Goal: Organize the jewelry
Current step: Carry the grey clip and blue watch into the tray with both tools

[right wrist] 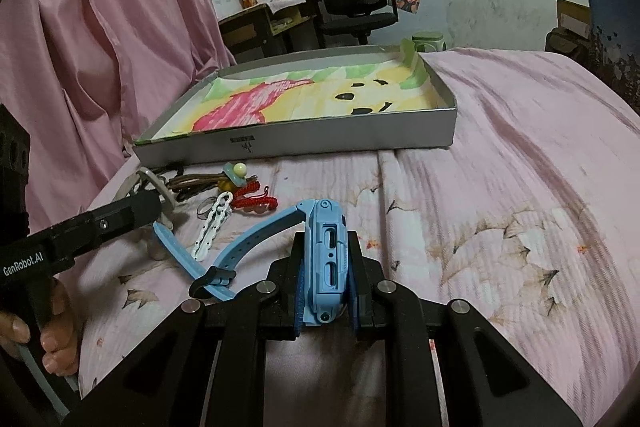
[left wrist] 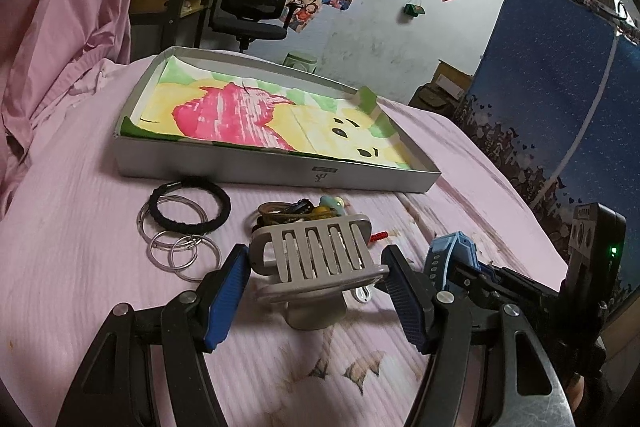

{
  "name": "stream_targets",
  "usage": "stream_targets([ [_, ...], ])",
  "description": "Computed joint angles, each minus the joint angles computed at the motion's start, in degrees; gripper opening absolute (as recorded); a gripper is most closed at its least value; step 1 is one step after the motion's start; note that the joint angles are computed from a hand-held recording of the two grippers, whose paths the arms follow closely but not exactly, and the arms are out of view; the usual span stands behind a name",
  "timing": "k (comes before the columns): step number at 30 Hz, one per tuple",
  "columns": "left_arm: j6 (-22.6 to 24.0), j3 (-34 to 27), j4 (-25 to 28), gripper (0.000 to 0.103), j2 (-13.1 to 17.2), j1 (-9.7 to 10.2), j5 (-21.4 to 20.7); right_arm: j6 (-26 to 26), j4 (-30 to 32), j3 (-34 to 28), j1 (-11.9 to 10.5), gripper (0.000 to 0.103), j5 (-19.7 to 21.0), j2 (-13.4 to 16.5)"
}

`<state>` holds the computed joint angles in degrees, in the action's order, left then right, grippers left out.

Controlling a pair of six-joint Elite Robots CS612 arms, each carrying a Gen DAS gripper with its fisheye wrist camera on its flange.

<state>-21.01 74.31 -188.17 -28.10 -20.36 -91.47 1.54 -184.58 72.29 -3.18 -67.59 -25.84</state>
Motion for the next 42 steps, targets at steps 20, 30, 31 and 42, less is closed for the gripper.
stream_targets([
  [20,2.5,2.2,-11.4,0.065,-0.6,-1.55,9.6,4.7,-12.7,2.0,-0.7,0.015,0.3,-0.2],
  [30,4.7,-1.5,-13.2,0.065,0.7,-1.5,16.2,7.0,-13.6,-2.8,-0.3,0.015,-0.6,0.8],
  [31,5.0,-1.9,-13.1,0.065,0.9,-1.46,16.6,7.0,-13.6,-3.5,-0.2,0.015,-1.1,1.0],
  [42,7.9,-10.9,-8.0,0.065,4.4,-0.41,19.5,4.4,-9.9,-13.3,1.4,0.015,-3.8,4.2],
])
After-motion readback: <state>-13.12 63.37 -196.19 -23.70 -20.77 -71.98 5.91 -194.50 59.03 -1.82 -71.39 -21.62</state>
